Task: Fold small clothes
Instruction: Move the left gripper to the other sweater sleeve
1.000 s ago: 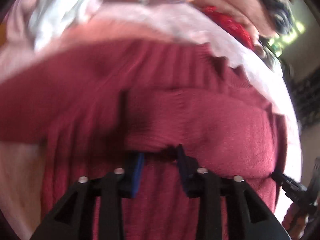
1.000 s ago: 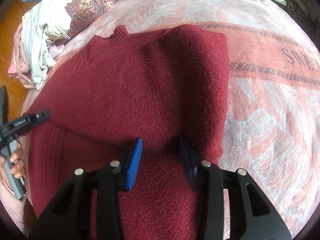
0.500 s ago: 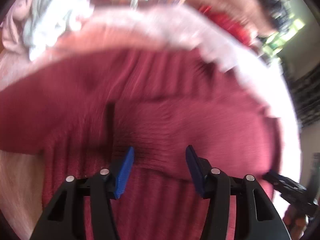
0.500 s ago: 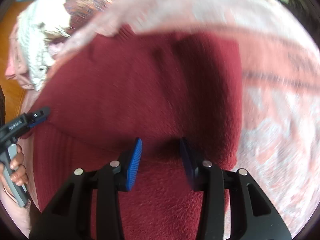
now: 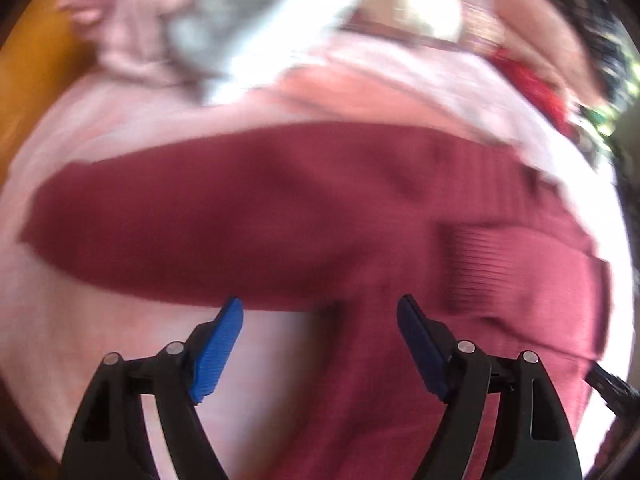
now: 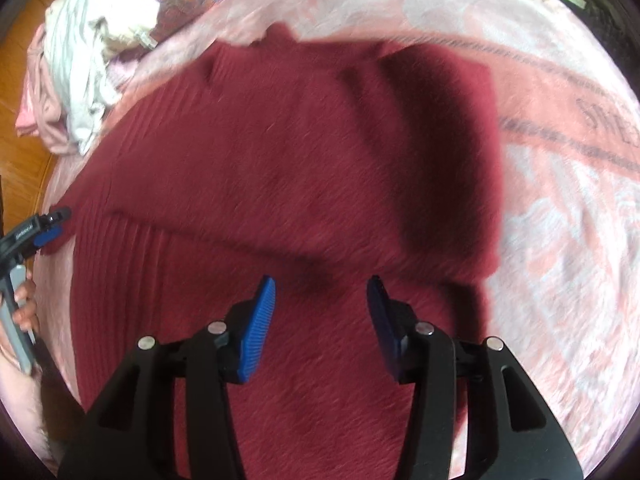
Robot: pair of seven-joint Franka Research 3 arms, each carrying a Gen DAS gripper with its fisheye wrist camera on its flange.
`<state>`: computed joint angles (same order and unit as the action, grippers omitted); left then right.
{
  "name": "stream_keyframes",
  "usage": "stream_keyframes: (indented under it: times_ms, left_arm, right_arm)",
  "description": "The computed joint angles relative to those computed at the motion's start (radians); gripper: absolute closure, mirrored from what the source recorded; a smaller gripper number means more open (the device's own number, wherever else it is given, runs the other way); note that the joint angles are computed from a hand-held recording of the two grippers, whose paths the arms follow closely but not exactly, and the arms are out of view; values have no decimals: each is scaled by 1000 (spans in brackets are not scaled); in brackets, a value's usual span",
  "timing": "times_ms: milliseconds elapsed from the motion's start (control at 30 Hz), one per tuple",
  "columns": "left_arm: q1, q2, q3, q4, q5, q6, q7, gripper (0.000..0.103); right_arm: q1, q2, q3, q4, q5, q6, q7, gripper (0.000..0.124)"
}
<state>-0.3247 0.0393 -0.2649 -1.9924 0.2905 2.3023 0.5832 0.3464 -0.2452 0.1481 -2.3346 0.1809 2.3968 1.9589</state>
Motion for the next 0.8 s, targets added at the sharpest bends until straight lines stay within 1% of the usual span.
stream_keyframes:
  times_ms: [100, 167, 267, 333, 467, 533, 567, 600, 633, 700, 733, 767, 800]
  left_arm:
    - [41, -105, 33, -101, 60, -81, -39, 23]
    - [77, -149, 48, -143, 97, -134, -62, 23]
    - [126, -191, 72, -193, 98, -149, -55, 21]
    - [160, -211, 93, -231, 97, -130, -30, 21]
    - [200, -181, 98, -229, 112, -100, -26, 16]
    - [211, -165, 102, -231, 99, -68, -24, 16]
    - [217, -163, 106, -238, 90, -51, -22, 18]
    - [220, -163, 111, -252, 66, -23, -11, 23]
    - [222, -163, 114, -262, 46, 0, 6, 32]
    - [225, -161, 107, -269, 57, 27, 5, 46]
    - [225, -161, 105, -269, 53, 37, 11, 62]
    - [225, -161, 105, -268, 43, 48, 19, 81]
    - [224, -160, 105, -266, 31, 54, 25, 89]
  right_arm:
    - [19, 20, 14, 19, 5, 2, -6, 74]
    - [30, 40, 23, 36, -2, 2, -3, 72]
    - [46, 63, 28, 55, -10, 2, -4, 72]
    - [52, 85, 35, 75, -37, -1, 12, 72]
    - [64, 108, 28, 89, -39, 0, 17, 71]
    - [65, 115, 25, 89, -49, -3, 23, 71]
    - [65, 120, 24, 92, -50, -4, 26, 71]
    - [66, 124, 21, 93, -47, -3, 25, 71]
    - [67, 127, 20, 94, -47, 2, 27, 71]
    - [67, 136, 20, 102, -57, 8, 36, 71]
    - [67, 139, 20, 107, -63, 7, 41, 71]
    - [68, 144, 21, 113, -71, 7, 45, 70]
    - [70, 150, 22, 118, -77, 8, 47, 69]
